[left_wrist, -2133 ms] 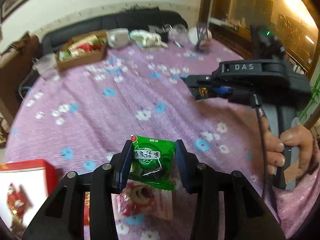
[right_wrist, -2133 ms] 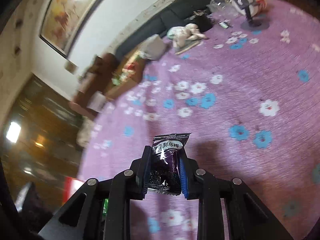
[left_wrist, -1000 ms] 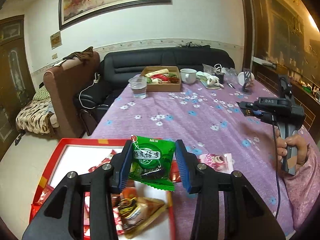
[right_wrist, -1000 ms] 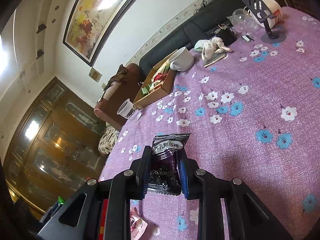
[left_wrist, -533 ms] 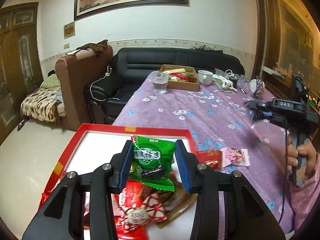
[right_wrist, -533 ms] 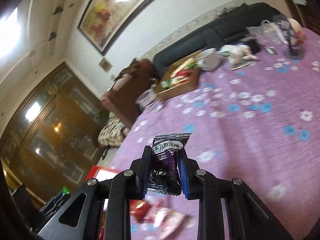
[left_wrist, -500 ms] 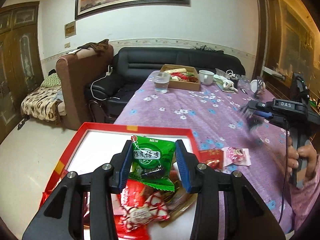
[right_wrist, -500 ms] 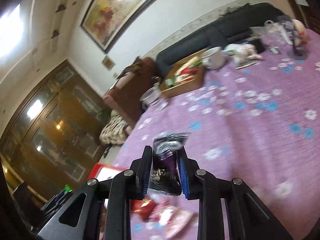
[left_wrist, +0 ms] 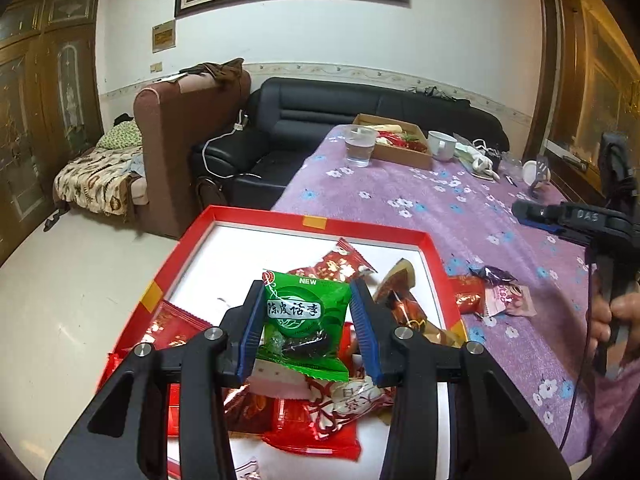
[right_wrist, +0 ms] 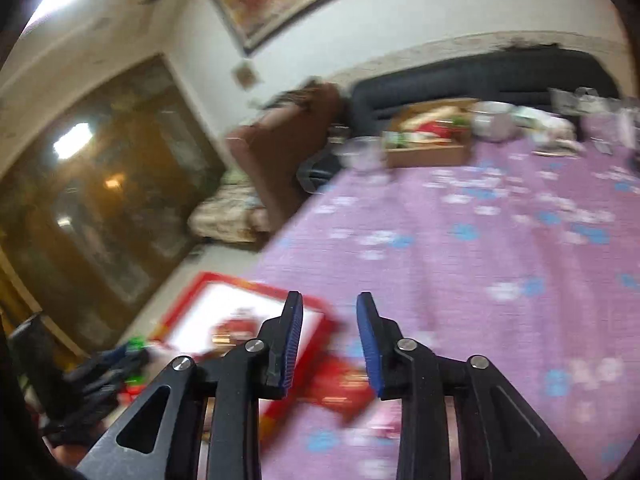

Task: Organize snacks
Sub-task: 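Carry both packets over the red-rimmed box and open both grippers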

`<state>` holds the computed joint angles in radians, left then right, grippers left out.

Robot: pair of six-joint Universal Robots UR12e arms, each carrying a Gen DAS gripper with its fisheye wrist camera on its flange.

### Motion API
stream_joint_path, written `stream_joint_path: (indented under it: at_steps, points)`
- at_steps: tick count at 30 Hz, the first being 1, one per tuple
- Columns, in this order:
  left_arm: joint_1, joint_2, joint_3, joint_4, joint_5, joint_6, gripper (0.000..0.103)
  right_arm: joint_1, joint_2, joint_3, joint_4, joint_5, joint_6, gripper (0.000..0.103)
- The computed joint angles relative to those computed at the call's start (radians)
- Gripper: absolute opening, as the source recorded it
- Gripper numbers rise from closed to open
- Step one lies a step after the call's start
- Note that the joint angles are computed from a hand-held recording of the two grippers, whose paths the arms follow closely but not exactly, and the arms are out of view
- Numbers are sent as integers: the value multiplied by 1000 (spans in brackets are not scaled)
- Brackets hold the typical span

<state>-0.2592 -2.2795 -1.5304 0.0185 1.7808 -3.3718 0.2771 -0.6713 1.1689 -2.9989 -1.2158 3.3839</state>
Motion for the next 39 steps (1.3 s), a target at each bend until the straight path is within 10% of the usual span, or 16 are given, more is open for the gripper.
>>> stream_joint_path:
  at_steps: [11,17,25,29,35,39]
  points:
    - [-9,-15,29,-18,-35,35,40,6,34,-82,363,-55,-180,42]
    - [-10,-17,36,-33,-33,34,40,35,56,-116,386,-154,-269,49]
    - [-9,-16,33,-29,-43,32,40,35,48,-95,322,-167,-231,26]
    - [-5,-11,25,-19,-42,22,41,6,47,-94,312,14,-124,25]
    - [4,-6,11,-14,-35,3,41,-43,123,-157,212,513,177,25]
    - [10,-4,8,-24,-26,-13,41,-27,174,-218,151,643,266,27]
